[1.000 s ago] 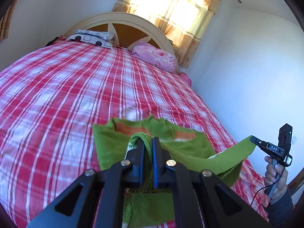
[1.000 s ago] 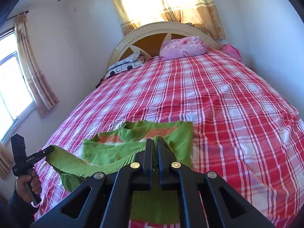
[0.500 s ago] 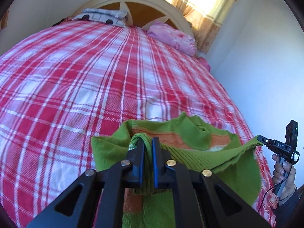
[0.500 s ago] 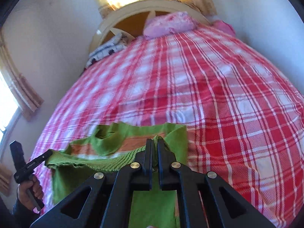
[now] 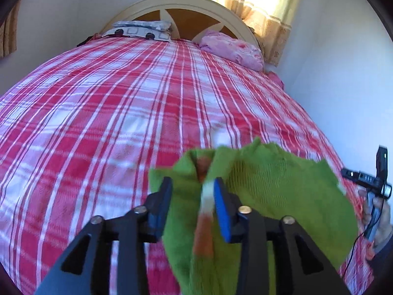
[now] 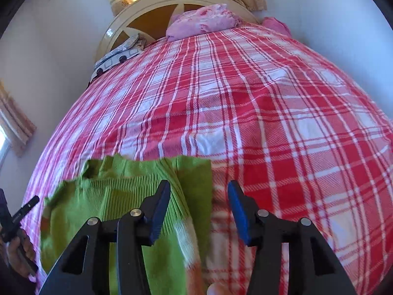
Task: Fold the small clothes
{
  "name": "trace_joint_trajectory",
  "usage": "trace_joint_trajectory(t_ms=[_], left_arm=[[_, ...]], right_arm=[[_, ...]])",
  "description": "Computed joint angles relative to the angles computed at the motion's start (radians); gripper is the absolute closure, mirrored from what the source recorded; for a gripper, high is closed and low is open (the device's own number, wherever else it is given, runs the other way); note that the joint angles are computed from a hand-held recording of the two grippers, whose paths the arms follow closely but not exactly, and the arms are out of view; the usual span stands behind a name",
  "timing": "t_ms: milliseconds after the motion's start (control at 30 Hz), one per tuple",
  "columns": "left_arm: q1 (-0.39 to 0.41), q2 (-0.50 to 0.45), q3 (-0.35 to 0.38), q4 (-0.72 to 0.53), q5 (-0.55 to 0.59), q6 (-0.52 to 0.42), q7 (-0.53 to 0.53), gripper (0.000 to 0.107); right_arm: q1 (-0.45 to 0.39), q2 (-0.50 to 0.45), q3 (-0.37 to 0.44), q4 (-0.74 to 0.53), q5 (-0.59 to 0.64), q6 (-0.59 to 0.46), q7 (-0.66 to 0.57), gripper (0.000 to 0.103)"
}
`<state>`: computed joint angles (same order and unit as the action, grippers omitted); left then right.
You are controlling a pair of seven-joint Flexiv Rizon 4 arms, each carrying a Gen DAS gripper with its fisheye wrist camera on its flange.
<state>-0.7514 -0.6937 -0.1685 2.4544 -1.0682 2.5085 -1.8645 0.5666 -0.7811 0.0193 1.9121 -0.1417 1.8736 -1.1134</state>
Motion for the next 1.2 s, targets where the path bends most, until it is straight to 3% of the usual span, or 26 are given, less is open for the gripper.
trace_joint_trajectory(t_ms=[33, 133, 167, 233, 333, 367, 400, 433, 467, 500, 600, 667, 733, 833, 933, 967, 1000, 1033, 1067, 1100, 1200], left_arm=[[-0.014, -0.004, -0.001, -0.017, -0.035, -0.017, 0.05, 0.058], [-0.071, -0.019, -0.028, -0.141, -0.285, -0.05, 0.374, 0.056], [-0.057, -0.019, -0.041, -0.159, -0.294, -0.055, 0.423, 0.047], [-0.037, -0.039, -0.071, -0.236, -0.381, -0.058, 0.619, 0.04], [0.018, -0.09, -0.13, -0.347, -0.503, -0.04, 0.878, 0.04], [0.036, -0.103, -0.147, -0.367, -0.518, -0.033, 0.921, 0.042], [0.062, -0.113, -0.168, -0.382, -0.532, -0.039, 0.965, 0.048], [0.087, -0.122, -0.187, -0.396, -0.545, -0.044, 1.003, 0.077], [0.11, -0.125, -0.203, -0.399, -0.547, -0.055, 1.023, 0.099], [0.118, -0.115, -0.201, -0.374, -0.508, -0.071, 0.98, 0.099], [0.095, -0.106, -0.162, -0.317, -0.426, -0.033, 0.834, 0.1], [0.097, -0.085, -0.136, -0.244, -0.348, -0.032, 0.65, 0.1], [0.105, -0.074, -0.111, -0.185, -0.255, -0.052, 0.491, 0.1], [0.078, -0.098, -0.091, -0.202, -0.272, -0.069, 0.487, 0.099], [0.05, -0.117, -0.096, -0.246, -0.354, -0.039, 0.547, 0.09], [0.049, -0.111, -0.103, -0.244, -0.358, -0.032, 0.551, 0.084], [0.045, -0.106, -0.112, -0.245, -0.38, -0.021, 0.567, 0.08], [0.033, -0.102, -0.123, -0.248, -0.418, 0.004, 0.583, 0.068], [0.023, -0.098, -0.132, -0.242, -0.444, 0.034, 0.583, 0.057], [0.005, -0.094, -0.138, -0.231, -0.462, 0.077, 0.568, 0.053], [-0.043, -0.092, -0.165, -0.216, -0.511, 0.19, 0.551, 0.037]], right_arm=[[-0.001, 0.005, 0.001, 0.012, -0.004, 0.004, -0.008, 0.053], [0.043, 0.017, -0.041, 0.029, -0.014, -0.012, -0.043, 0.053], [0.081, 0.019, -0.076, 0.031, -0.006, -0.021, -0.054, 0.053], [0.084, 0.018, -0.069, 0.025, -0.016, -0.038, -0.068, 0.053], [0.155, 0.003, -0.13, -0.004, -0.038, -0.117, -0.081, 0.053], [0.193, -0.012, -0.171, -0.021, -0.041, -0.144, -0.073, 0.053], [0.205, -0.024, -0.185, -0.032, -0.045, -0.15, -0.067, 0.055], [0.217, -0.037, -0.199, -0.044, -0.048, -0.155, -0.059, 0.06], [0.246, -0.052, -0.237, -0.056, -0.046, -0.161, -0.044, 0.086], [0.257, -0.059, -0.251, -0.062, -0.048, -0.165, -0.036, 0.099], [0.261, -0.052, -0.257, -0.05, -0.045, -0.103, -0.031, 0.099], [0.289, -0.05, -0.291, -0.035, 0.002, -0.023, -0.034, 0.1], [0.282, -0.047, -0.288, -0.045, 0.051, -0.02, -0.026, 0.1], [0.285, -0.067, -0.298, -0.077, 0.082, -0.059, -0.008, 0.1], [0.345, -0.111, -0.369, -0.097, 0.088, -0.099, 0.011, 0.099], [0.334, -0.115, -0.357, -0.11, 0.075, -0.138, 0.02, 0.098], [0.317, -0.113, -0.339, -0.112, 0.061, -0.151, 0.027, 0.087], [0.327, -0.113, -0.353, -0.105, 0.06, -0.149, 0.037, 0.076], [0.364, -0.112, -0.398, -0.082, 0.063, -0.135, 0.056, 0.047], [0.399, -0.105, -0.439, -0.052, 0.072, -0.108, 0.061, 0.032], [0.513, -0.077, -0.541, 0.048, 0.147, 0.009, 0.032, 0.032]])
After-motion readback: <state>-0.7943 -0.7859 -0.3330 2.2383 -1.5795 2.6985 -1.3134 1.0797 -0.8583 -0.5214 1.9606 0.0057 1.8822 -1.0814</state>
